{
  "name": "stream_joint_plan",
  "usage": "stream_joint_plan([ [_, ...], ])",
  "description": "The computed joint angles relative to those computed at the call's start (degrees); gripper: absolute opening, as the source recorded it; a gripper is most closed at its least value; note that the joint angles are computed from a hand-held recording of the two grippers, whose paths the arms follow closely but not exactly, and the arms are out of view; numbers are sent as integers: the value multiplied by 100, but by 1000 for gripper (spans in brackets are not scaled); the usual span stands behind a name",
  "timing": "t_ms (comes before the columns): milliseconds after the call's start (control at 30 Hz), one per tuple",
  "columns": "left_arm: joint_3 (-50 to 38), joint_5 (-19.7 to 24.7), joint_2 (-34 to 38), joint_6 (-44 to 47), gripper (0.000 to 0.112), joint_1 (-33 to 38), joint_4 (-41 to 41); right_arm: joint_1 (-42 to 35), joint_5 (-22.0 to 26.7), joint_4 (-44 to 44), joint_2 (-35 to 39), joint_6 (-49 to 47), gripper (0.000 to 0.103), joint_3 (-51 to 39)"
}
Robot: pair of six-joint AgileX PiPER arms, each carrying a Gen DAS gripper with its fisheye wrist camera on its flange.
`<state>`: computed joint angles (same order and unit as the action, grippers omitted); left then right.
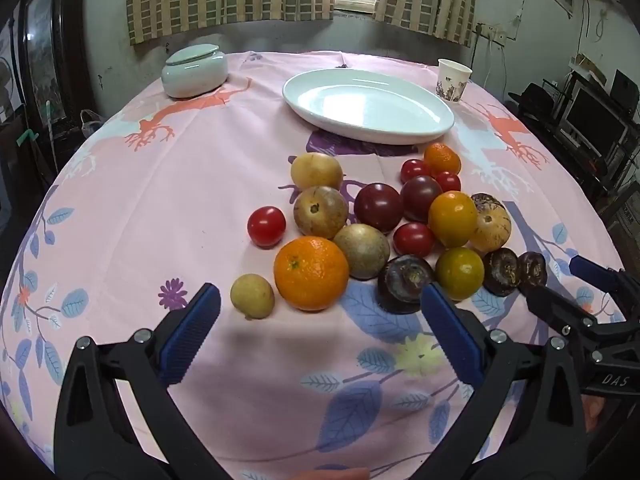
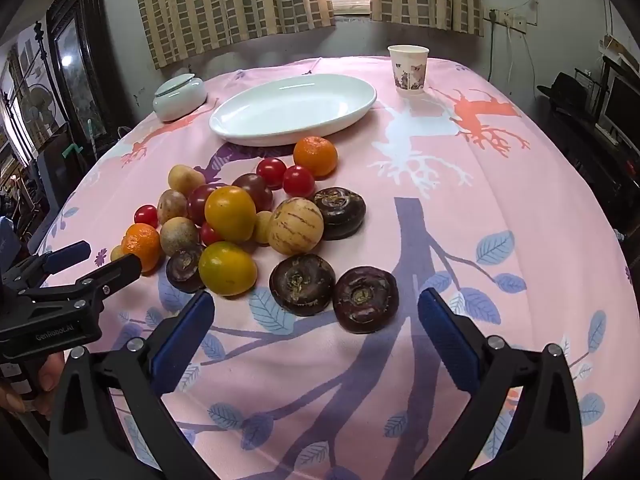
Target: Organize fruits
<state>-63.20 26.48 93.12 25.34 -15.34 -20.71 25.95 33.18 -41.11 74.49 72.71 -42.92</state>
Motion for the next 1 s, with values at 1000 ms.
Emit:
stream_joint_plan([
  [1000, -93, 154, 19, 185, 101, 95, -236, 15, 20, -3, 39, -40, 102, -13],
])
